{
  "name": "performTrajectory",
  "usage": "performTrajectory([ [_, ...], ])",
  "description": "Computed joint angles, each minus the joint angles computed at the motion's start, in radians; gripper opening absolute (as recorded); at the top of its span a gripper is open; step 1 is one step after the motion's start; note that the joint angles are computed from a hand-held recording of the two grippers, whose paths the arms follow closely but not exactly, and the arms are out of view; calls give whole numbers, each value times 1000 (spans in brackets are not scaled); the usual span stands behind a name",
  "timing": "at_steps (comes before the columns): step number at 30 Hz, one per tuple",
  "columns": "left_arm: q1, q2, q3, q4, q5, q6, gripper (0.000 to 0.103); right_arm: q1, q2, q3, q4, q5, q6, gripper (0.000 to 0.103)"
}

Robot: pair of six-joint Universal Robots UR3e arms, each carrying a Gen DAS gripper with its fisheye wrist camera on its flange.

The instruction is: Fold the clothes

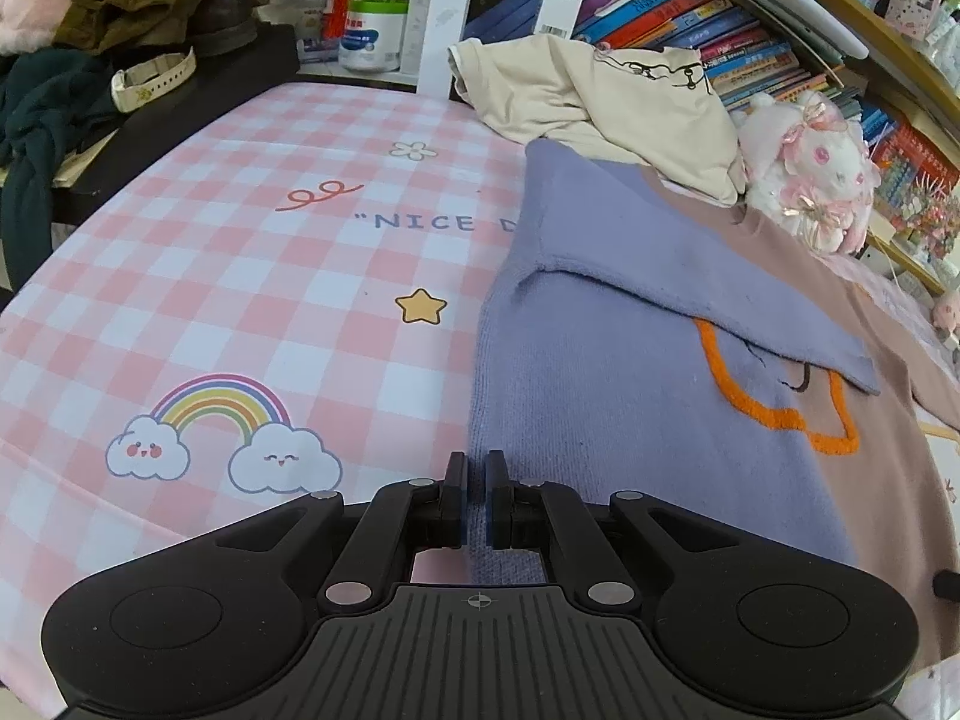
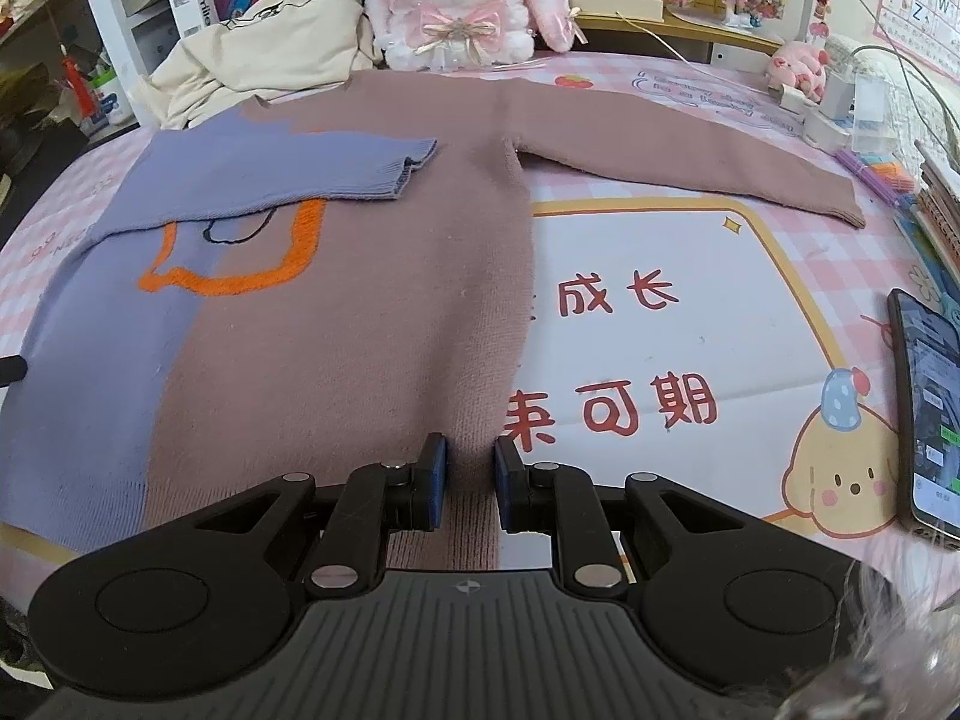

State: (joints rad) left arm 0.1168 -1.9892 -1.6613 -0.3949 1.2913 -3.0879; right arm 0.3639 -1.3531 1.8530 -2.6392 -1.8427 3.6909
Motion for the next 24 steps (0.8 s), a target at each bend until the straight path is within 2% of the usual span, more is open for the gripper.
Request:
performTrajectory([
  [4,2,3,1,-7,0,-14,7,-2,-3,3,0,-2,14,18],
  [7,-9,6,10,-17,19,-23,9,6,-5,1,2,-19,34,23],
  [8,-16,9,11,-15,30,-21,11,10,-6,1,-2,-26,41,29],
  [11,-36,26,-5,22,46,-3,29,35,-10,-1,-26,-79,63,51],
  [12,-44,34,-13,42,49,4,43,45,-10,-2,-36,-101,67,54],
  [13,-50,40,-21,62,50,11,61,53,-9,-6,-41,-122,74,65],
  [14,-58,46,-32,90,51,17,69,61,-8,-10,-47,-144,81,75],
  [15,-67,53,-46,123,52,23,77,70,-7,-10,-59,-167,88,82],
  [18,-92,66,-69,174,36,66,87,92,0,-17,-75,-224,103,91],
  [24,-144,73,-92,201,10,179,93,103,11,-35,-42,-240,114,93],
])
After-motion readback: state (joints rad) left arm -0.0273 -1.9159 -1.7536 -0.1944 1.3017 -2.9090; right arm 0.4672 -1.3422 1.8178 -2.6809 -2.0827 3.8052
